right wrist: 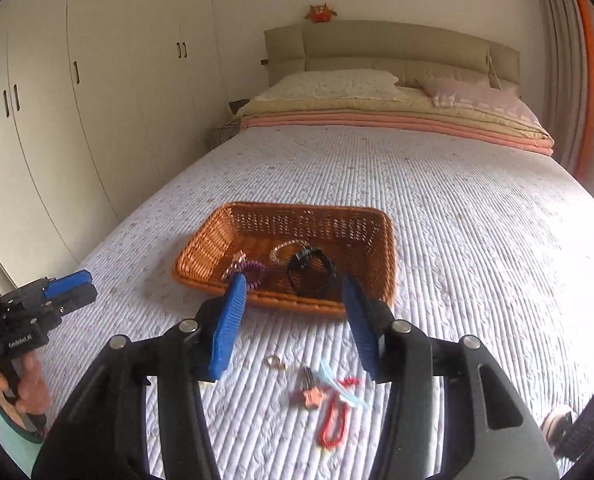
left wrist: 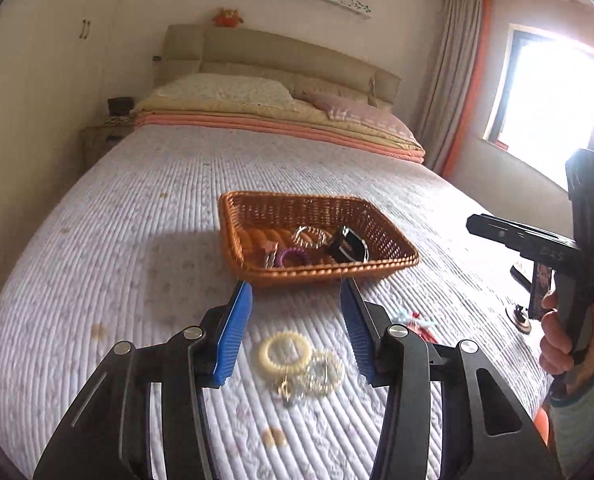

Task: Organize jewelry
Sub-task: 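Grasp the cream coil hair tie with the left tool while the right tool grasps the star-tag keys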

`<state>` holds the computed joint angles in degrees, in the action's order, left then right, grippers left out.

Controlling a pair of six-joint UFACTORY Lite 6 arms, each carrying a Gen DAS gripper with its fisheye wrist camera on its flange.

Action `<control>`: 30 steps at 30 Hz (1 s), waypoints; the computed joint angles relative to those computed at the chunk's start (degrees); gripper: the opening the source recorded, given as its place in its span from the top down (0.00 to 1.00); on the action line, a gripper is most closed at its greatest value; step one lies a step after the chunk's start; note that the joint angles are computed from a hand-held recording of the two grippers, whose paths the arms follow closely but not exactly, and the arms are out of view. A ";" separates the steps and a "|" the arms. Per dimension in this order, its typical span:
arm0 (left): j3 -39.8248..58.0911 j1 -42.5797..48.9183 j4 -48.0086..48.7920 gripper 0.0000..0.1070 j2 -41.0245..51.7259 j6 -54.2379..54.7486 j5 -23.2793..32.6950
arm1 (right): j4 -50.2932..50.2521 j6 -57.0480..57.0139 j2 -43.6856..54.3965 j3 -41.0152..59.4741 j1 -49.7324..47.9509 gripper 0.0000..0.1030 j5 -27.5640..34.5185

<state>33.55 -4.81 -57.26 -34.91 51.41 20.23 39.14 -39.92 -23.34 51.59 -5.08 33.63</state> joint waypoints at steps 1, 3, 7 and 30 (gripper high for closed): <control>-1.96 -0.08 1.36 0.55 -2.30 -1.59 0.05 | -0.09 -0.60 -1.99 -2.23 -0.85 0.54 0.30; -5.35 -0.18 2.38 0.52 -6.07 -3.27 0.47 | 0.33 -2.39 -5.65 -7.31 -2.79 0.54 0.81; -10.50 0.02 0.41 0.51 -8.07 -1.43 0.10 | 4.24 -8.76 -4.91 -14.65 -6.88 0.55 0.48; 9.16 -5.02 -26.56 0.59 38.25 29.64 -9.74 | 19.34 -22.16 13.59 -18.88 4.08 0.66 -16.54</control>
<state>42.71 -9.83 -83.82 3.35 81.05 10.49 58.48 -62.07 -9.76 32.71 -1.00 17.09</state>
